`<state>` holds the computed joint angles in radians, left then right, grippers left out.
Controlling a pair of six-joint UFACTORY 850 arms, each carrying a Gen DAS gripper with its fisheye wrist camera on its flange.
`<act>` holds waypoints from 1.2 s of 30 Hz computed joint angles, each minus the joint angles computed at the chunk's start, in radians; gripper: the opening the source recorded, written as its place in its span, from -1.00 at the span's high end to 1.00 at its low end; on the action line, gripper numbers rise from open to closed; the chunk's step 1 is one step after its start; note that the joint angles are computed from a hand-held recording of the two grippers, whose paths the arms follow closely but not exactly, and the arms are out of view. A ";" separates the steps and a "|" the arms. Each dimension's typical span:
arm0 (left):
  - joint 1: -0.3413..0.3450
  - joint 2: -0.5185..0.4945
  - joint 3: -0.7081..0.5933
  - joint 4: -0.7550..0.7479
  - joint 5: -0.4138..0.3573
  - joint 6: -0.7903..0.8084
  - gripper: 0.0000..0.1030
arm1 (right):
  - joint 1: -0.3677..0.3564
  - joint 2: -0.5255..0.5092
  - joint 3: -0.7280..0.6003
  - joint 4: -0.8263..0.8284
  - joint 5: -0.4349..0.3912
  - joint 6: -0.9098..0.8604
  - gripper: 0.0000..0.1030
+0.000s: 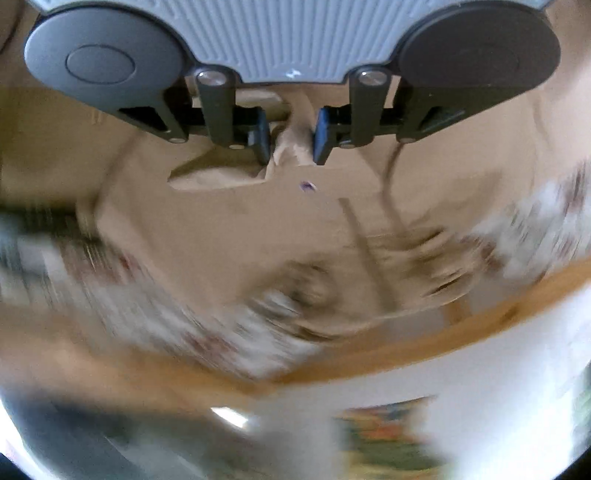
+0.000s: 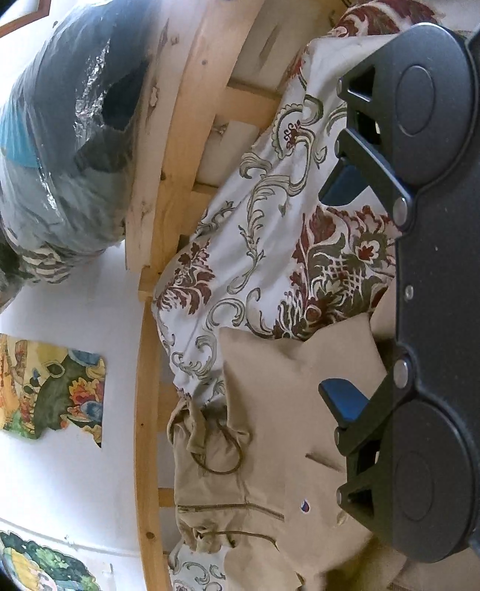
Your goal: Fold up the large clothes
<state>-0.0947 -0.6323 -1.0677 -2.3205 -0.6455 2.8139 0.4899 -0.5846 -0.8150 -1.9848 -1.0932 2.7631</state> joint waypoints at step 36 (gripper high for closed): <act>0.089 -0.156 -0.326 0.613 0.224 -0.834 1.00 | -0.165 -0.050 -0.118 -0.441 0.251 0.247 -0.36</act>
